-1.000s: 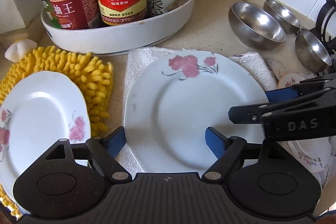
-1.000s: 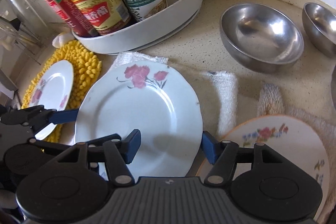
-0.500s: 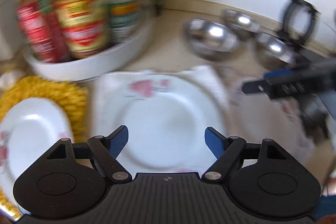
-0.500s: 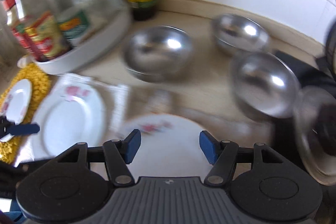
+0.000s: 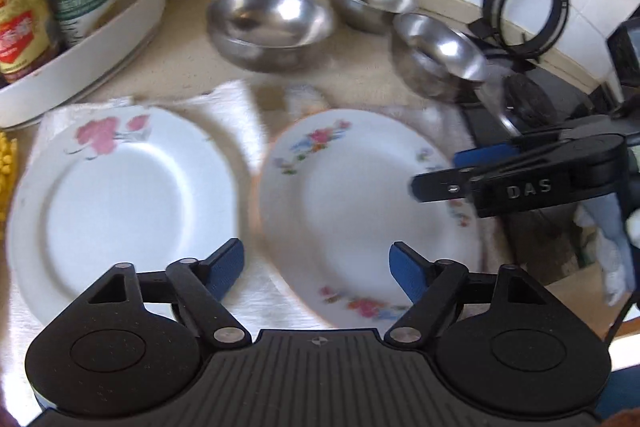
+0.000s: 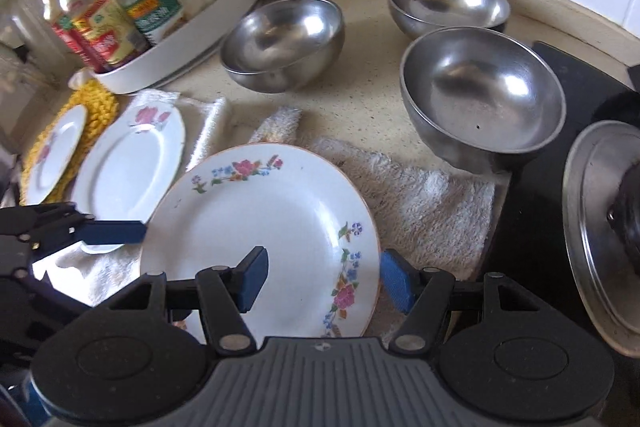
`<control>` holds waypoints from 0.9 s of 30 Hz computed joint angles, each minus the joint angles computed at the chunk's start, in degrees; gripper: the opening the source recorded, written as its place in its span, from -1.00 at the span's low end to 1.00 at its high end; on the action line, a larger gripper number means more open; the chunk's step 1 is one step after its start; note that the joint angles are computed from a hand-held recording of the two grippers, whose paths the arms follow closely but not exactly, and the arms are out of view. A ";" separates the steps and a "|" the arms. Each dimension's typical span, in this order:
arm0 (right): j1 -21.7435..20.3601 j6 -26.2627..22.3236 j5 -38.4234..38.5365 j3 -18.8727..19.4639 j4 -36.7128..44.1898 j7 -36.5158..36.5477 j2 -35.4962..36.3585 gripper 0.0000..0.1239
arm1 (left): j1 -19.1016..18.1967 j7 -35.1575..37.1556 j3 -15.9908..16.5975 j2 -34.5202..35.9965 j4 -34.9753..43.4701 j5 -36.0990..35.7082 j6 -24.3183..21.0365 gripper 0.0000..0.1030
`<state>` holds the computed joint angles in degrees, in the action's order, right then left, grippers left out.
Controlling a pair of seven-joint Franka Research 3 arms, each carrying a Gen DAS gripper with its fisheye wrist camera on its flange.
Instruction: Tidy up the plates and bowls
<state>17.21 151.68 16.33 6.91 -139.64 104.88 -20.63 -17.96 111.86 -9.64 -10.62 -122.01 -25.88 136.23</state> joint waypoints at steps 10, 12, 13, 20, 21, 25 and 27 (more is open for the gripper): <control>3.74 1.19 14.07 -5.10 -0.28 -14.30 1.73 0.15 | 0.45 -10.37 -2.02 3.47 2.17 4.56 -0.56 0.62; 3.45 1.02 15.62 -5.04 -0.61 -14.95 1.01 0.14 | 0.35 -11.86 -2.74 2.78 1.64 7.44 0.56 0.60; 3.07 1.02 15.73 -4.65 -0.66 -14.40 0.70 0.14 | 0.14 -11.60 -2.83 2.29 1.16 8.12 1.28 0.60; 1.93 1.79 13.06 -2.05 0.49 -10.14 -0.32 0.15 | -0.46 -11.76 -1.73 0.65 0.35 7.42 2.72 0.61; 1.97 1.91 12.53 -1.74 1.01 -9.59 -0.12 0.15 | -0.42 -11.90 -1.54 0.27 0.06 7.28 3.07 0.61; 2.53 2.45 11.23 -1.08 3.53 -8.11 1.67 0.15 | -0.23 -11.57 -0.45 -1.24 -1.01 6.55 4.56 0.62; 2.90 2.76 10.55 -0.78 4.98 -7.74 2.93 0.15 | -0.03 -11.47 0.09 -1.95 -1.56 6.38 5.40 0.63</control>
